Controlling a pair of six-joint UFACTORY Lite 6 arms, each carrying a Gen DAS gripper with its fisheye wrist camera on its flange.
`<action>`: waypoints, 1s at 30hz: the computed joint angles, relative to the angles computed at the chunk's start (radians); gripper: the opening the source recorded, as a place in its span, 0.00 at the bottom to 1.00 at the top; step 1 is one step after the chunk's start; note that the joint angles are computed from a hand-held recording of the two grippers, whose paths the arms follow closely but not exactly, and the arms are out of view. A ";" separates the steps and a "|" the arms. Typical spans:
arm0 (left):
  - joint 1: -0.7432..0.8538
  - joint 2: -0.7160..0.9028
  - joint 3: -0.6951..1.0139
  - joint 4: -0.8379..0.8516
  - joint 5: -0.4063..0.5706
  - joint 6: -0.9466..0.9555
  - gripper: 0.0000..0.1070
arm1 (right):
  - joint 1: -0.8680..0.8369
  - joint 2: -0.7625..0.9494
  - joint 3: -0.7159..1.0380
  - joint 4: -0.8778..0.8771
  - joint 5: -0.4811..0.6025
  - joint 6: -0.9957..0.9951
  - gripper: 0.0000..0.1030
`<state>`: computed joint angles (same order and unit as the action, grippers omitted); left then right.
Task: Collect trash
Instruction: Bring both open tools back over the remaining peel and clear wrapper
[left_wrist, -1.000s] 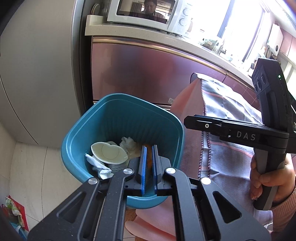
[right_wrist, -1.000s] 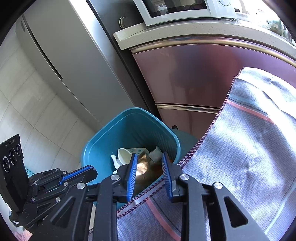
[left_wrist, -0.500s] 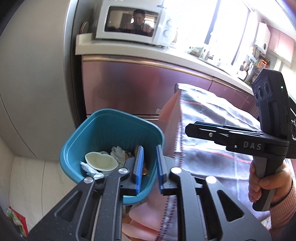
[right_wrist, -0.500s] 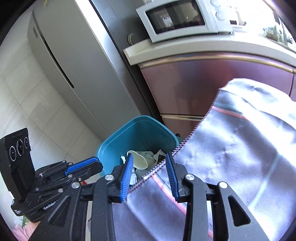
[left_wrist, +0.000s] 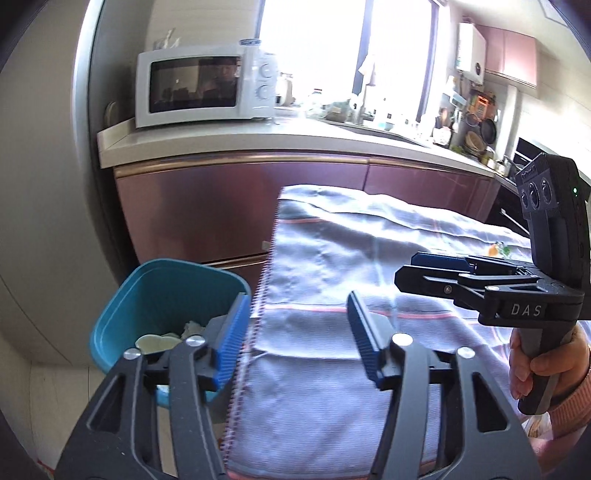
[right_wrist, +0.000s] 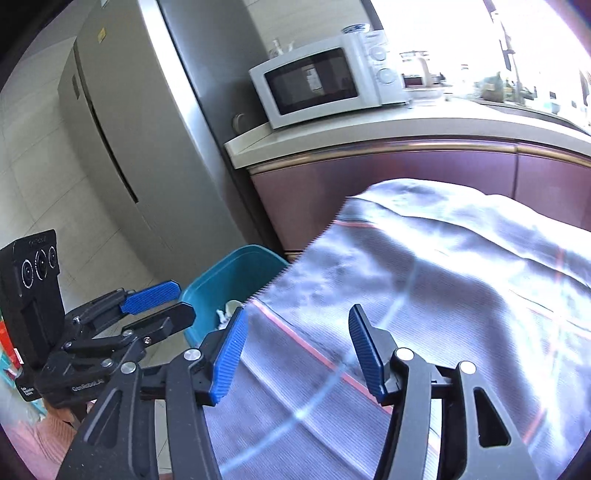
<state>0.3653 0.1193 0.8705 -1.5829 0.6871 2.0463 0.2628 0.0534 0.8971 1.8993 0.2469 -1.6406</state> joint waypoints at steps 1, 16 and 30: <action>-0.022 -0.024 -0.023 -0.013 -0.004 0.008 0.57 | -0.019 -0.039 -0.043 0.012 0.001 -0.017 0.55; -0.531 -0.113 -0.112 -0.238 -0.182 0.066 0.71 | -0.565 -0.494 -0.486 -0.287 0.133 0.129 0.61; -0.977 0.339 0.422 0.011 -0.409 -0.364 0.59 | -1.205 -0.110 -0.215 -0.398 0.378 -0.029 0.61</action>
<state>-0.6112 0.4587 1.2927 -1.5716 0.2783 1.6825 -0.9417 -0.0568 0.6826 1.5015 0.6252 -1.6694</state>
